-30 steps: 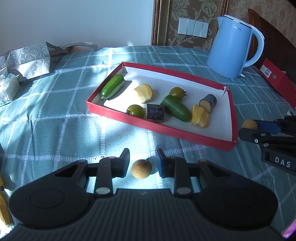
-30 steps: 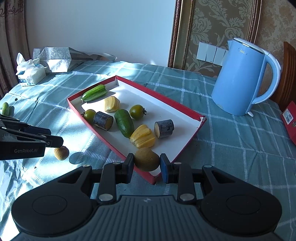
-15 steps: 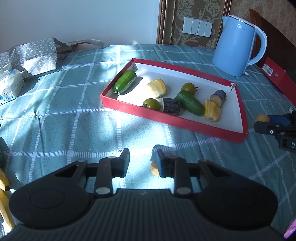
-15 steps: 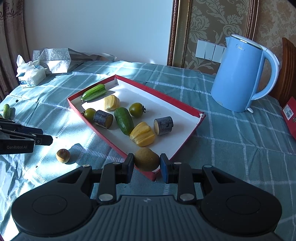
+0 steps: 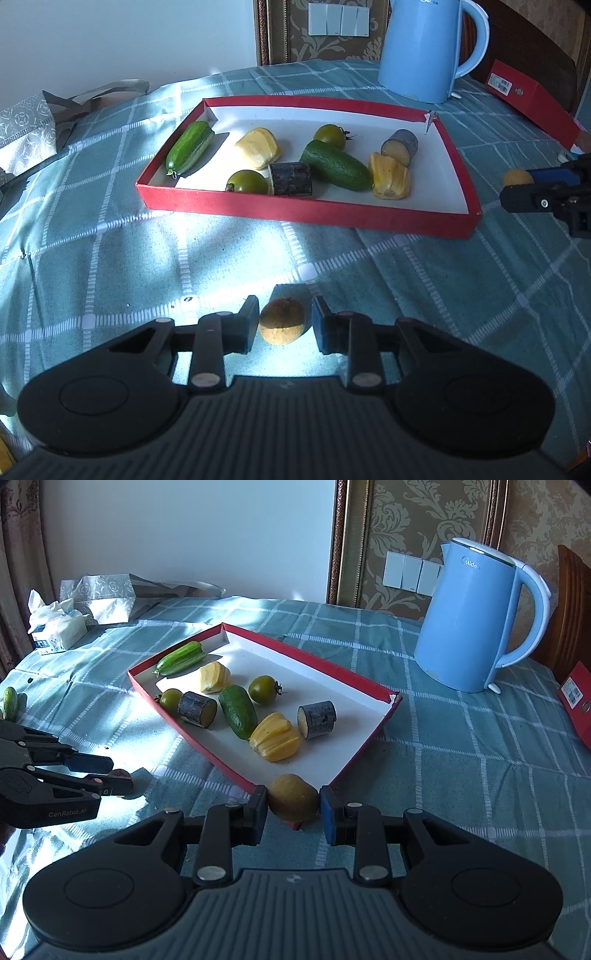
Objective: Organize fruits
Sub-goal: 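Carry the tan potato toward the tray with the left tool while the right holds the kiwi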
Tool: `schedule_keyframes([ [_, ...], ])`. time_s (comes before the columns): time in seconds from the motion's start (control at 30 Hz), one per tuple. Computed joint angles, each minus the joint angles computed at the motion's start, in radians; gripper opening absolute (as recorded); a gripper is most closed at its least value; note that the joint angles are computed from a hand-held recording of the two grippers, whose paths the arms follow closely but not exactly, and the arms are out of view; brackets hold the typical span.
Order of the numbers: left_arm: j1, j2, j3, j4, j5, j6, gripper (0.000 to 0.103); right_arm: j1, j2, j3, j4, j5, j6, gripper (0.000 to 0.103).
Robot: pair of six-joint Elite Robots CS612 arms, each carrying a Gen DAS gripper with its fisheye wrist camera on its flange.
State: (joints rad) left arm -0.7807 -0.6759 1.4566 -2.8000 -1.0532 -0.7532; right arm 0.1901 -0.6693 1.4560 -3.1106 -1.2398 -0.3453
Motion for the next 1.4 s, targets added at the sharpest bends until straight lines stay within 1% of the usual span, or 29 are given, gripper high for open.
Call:
schedule_keyframes([
  [0.07,0.0,0.003,0.001,-0.013,0.007,0.01,0.026,-0.002,0.0,0.0,-0.001,0.0,0.007,0.029],
  [0.13,0.002,0.005,-0.009,0.031,0.006,0.019,0.026,-0.002,0.001,-0.001,-0.001,0.001,0.013,0.029],
  [0.2,0.005,0.005,-0.009,0.042,-0.015,0.018,0.025,-0.003,0.001,-0.001,0.001,0.005,0.015,0.029],
  [0.23,0.01,0.004,-0.005,0.037,-0.042,0.012,0.025,-0.003,0.002,-0.001,0.001,0.006,0.017,0.029],
  [0.33,0.008,0.008,0.004,0.003,-0.028,-0.015,0.025,-0.001,0.003,-0.003,-0.001,0.009,0.016,0.029],
  [0.43,0.005,0.011,0.004,-0.003,-0.01,-0.032,0.025,0.0,0.005,-0.005,-0.001,0.009,0.012,0.029],
  [0.57,0.0,0.012,0.008,-0.027,0.015,-0.033,0.024,0.001,0.006,-0.008,0.004,0.009,0.014,0.029],
  [0.77,-0.005,0.012,0.004,-0.019,0.06,-0.035,0.024,0.002,0.008,-0.01,0.002,0.009,0.015,0.029],
  [0.97,-0.006,0.011,0.004,-0.011,0.067,-0.049,0.024,0.001,0.007,-0.007,0.001,0.009,0.013,0.029],
  [1.4,-0.007,-0.004,0.017,-0.044,0.068,-0.043,0.024,0.002,0.005,-0.006,-0.01,0.004,0.004,0.029],
])
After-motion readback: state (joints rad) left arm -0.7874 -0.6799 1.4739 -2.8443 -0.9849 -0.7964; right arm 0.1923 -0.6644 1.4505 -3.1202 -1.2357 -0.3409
